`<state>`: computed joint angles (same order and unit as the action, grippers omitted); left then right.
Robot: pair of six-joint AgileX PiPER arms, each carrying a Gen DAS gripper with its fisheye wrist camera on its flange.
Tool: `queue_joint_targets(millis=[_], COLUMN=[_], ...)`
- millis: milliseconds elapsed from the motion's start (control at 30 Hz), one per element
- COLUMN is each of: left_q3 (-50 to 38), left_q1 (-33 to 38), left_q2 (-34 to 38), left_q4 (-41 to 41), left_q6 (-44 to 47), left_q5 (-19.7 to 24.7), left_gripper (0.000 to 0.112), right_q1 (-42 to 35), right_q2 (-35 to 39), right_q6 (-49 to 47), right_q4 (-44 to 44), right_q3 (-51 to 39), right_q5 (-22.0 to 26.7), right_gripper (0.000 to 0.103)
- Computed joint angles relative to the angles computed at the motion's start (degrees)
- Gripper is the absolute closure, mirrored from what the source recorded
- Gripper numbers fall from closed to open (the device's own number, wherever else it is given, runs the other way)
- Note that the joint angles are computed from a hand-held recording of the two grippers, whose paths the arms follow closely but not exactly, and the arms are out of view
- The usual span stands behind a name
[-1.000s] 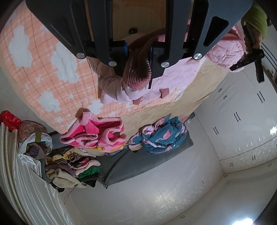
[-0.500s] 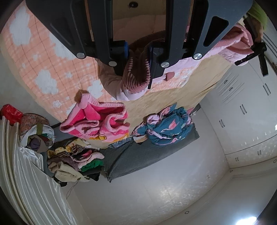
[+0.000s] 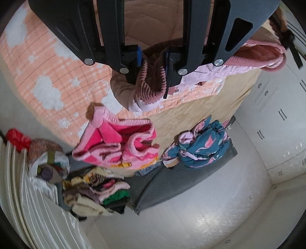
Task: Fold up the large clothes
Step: 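Lift the hem with both grippers and fold it toward the collar, then lay the hem over the folded sleeves and open both grippers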
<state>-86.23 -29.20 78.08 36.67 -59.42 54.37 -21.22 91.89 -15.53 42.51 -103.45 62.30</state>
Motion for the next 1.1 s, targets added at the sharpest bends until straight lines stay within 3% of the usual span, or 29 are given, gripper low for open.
queue_joint_targets(millis=[100,400,533,567,633,767,933,1033,1100], left_q3=[1.67,2.92,3.96,4.2,5.03,5.5,4.49,4.42,4.58], left_q1=[-0.09,7.21,12.21,12.67,14.24,15.14,13.7,13.15,12.38], left_q2=[1.38,4.44,5.13,5.32,5.73,6.33,6.85,6.2,5.17], left_q4=[2.77,-4.89,-13.96,-14.83,-18.07,-20.6,-19.49,-19.21,-18.53], left_q6=[-3.32,2.75,9.38,9.94,11.98,13.65,13.2,13.14,12.96], left_q5=[-1.28,-8.49,-12.61,-13.02,-14.62,-15.91,-15.16,-15.33,-15.64], left_gripper=[0.101,0.1,0.098,0.098,0.098,0.095,0.082,0.066,0.045], right_q1=[0.14,3.12,2.71,2.02,1.71,3.61,10.05,13.49,14.72], right_q2=[2.66,9.61,12.88,12.83,10.38,5.66,2.12,0.68,0.22], right_q6=[0.21,4.46,6.74,5.89,3.15,-3.74,-5.88,-6.05,-5.59], right_q4=[0.45,-1.14,1.96,5.17,8.32,8.9,0.13,-4.34,-5.96], right_q3=[-0.81,-4.9,-7.97,-7.16,-3.16,4.33,13.56,18.84,20.89], right_q5=[0.17,-0.38,1.48,1.57,-1.23,-4.62,-8.25,-12.95,-15.53], right_gripper=[0.086,0.079,0.063,0.055,0.025,0.021,0.019,0.019,0.019])
